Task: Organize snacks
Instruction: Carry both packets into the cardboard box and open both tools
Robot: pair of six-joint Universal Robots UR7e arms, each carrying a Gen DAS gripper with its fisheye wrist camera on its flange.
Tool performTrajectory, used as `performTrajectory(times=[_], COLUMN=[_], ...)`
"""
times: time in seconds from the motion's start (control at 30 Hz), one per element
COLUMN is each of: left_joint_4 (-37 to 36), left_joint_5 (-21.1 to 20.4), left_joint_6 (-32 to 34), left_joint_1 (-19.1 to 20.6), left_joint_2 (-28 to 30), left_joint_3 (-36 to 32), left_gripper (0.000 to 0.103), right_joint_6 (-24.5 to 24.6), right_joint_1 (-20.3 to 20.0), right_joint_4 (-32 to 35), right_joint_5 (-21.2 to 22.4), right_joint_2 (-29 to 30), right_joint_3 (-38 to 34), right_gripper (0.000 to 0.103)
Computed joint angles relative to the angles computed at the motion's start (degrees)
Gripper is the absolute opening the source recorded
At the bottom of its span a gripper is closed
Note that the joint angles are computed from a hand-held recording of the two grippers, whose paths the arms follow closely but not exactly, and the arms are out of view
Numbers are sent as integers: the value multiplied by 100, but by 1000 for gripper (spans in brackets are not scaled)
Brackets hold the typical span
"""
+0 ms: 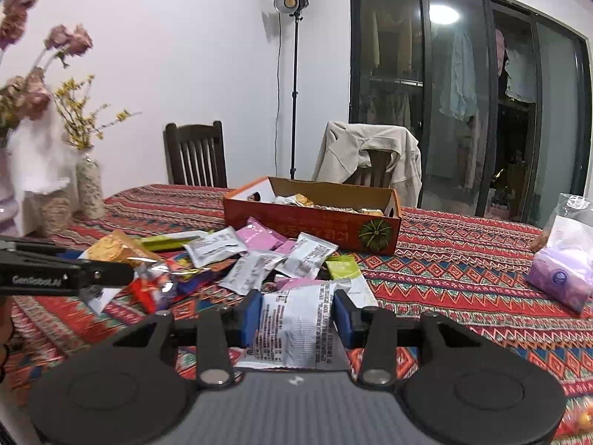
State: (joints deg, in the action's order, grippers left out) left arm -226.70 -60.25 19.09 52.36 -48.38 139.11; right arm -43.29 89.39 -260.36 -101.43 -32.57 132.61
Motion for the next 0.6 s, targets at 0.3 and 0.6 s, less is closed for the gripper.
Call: performTrajectory(times=[0.3, 0.6], left_joint_4=[-284, 730], left_joint_5=[44, -591], left_joint_6=[-10, 97], left_joint_1=[-245, -78], left_joint_2=[-35, -445], left_joint_3=[223, -469], left_gripper=[38, 39], right_joint_6=[19, 353], right_joint_1=[34, -131], right_joint_4=[-428, 438], right_joint_5=[52, 661], right_joint_2=[98, -521], right_joint_3=[255, 230], right_gripper=[41, 41])
